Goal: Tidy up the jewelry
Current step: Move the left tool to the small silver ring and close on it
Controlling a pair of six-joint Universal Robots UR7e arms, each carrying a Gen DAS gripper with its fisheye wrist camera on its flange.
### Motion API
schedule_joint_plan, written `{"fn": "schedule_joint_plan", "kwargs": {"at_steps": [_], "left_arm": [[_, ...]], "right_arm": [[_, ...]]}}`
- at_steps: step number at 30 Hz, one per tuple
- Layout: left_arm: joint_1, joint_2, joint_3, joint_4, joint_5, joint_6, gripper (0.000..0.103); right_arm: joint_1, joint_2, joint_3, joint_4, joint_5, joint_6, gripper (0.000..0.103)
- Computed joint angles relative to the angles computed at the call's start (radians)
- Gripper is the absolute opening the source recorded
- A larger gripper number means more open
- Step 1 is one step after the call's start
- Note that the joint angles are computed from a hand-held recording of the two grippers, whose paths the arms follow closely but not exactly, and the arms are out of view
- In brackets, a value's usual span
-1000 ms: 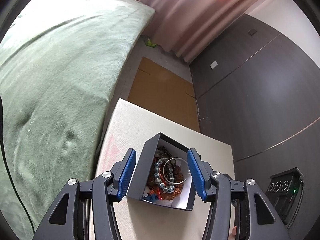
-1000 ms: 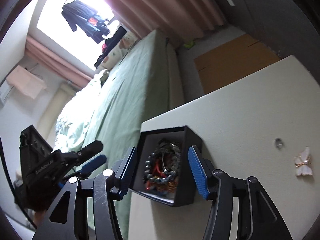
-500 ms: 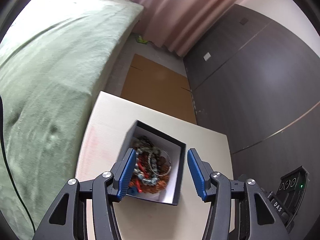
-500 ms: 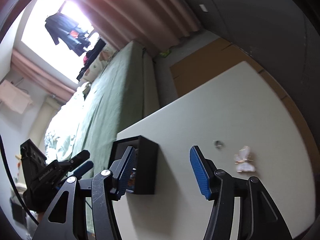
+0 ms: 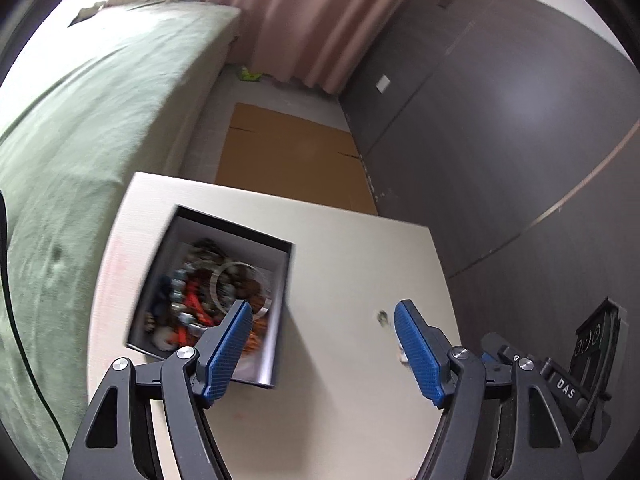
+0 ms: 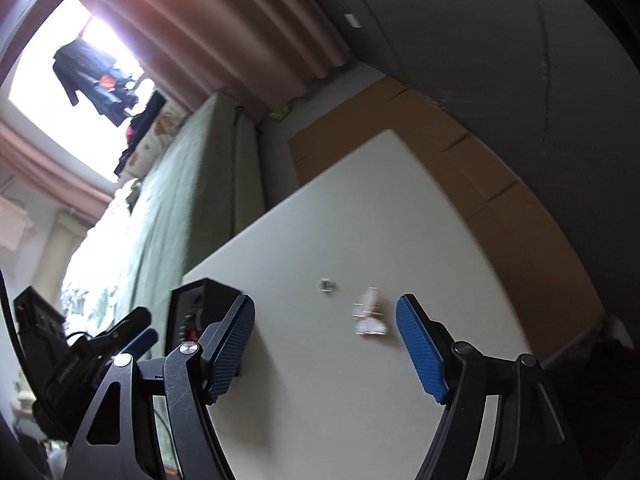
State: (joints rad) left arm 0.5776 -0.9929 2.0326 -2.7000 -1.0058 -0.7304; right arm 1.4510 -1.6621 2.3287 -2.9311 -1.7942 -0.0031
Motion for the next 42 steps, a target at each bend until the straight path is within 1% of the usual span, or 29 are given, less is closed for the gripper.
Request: {"fn": "schedule_joint_plan", "kwargs": {"at_steps": [5, 8, 10, 13, 15, 18, 21, 24, 26, 29, 36, 37, 38, 39, 42], "left_arm": [[-0.022, 0.064, -0.047, 0.028, -0.019, 0.031, 0.074], [-0.032, 0.112, -0.089, 0.066, -0.009, 0.027, 0.074], [-0.032, 0.139, -0.114, 0.088, -0.012, 0.023, 0.068], [-0.029, 0.185, -0.161, 0.138, -0.022, 0.023, 0.058], [-0.027, 0.217, -0.194, 0.172, -0.020, 0.023, 0.049], [-0.028, 0.258, -0.230, 0.204, -0.011, 0.024, 0.046], [-0.025, 0.293, -0.263, 0.241, -0.008, 0.015, 0.036], [-0.021, 0.332, -0.302, 0.278, 0.008, 0.010, 0.034], [-0.018, 0.356, -0.330, 0.307, 0.020, 0.006, 0.030], [-0.016, 0.388, -0.365, 0.349, 0.032, 0.001, 0.029], [-0.010, 0.434, -0.408, 0.416, 0.067, -0.019, 0.029], [-0.007, 0.439, -0.412, 0.419, 0.066, -0.020, 0.027], [-0.005, 0.444, -0.415, 0.427, 0.068, -0.024, 0.019], [-0.010, 0.444, -0.413, 0.429, 0.087, -0.027, 0.013], [-0.002, 0.440, -0.411, 0.408, 0.072, -0.024, 0.013]], "right_arm": [[-0.030, -0.032, -0.014, 0.081, -0.026, 0.004, 0.074], [-0.052, -0.056, -0.016, 0.107, -0.012, 0.000, 0.074], [-0.067, -0.073, -0.018, 0.125, -0.002, -0.006, 0.074], [-0.082, -0.088, -0.024, 0.145, -0.007, -0.014, 0.074], [-0.098, -0.098, -0.027, 0.159, 0.004, -0.017, 0.074], [-0.118, -0.111, -0.034, 0.182, 0.010, -0.016, 0.074], [-0.141, -0.125, -0.035, 0.199, 0.040, -0.020, 0.074], [-0.147, -0.128, -0.040, 0.199, 0.035, -0.022, 0.074], [-0.155, -0.131, -0.043, 0.206, 0.048, -0.018, 0.074], [-0.164, -0.134, -0.045, 0.213, 0.059, -0.017, 0.074], [-0.156, -0.114, -0.055, 0.214, 0.047, -0.016, 0.073], [-0.155, -0.109, -0.060, 0.217, 0.045, -0.015, 0.073], [-0.151, -0.105, -0.060, 0.217, 0.039, -0.011, 0.073], [-0.148, -0.101, -0.062, 0.217, 0.035, -0.010, 0.073], [-0.138, -0.086, -0.067, 0.216, 0.022, -0.011, 0.073]]}}
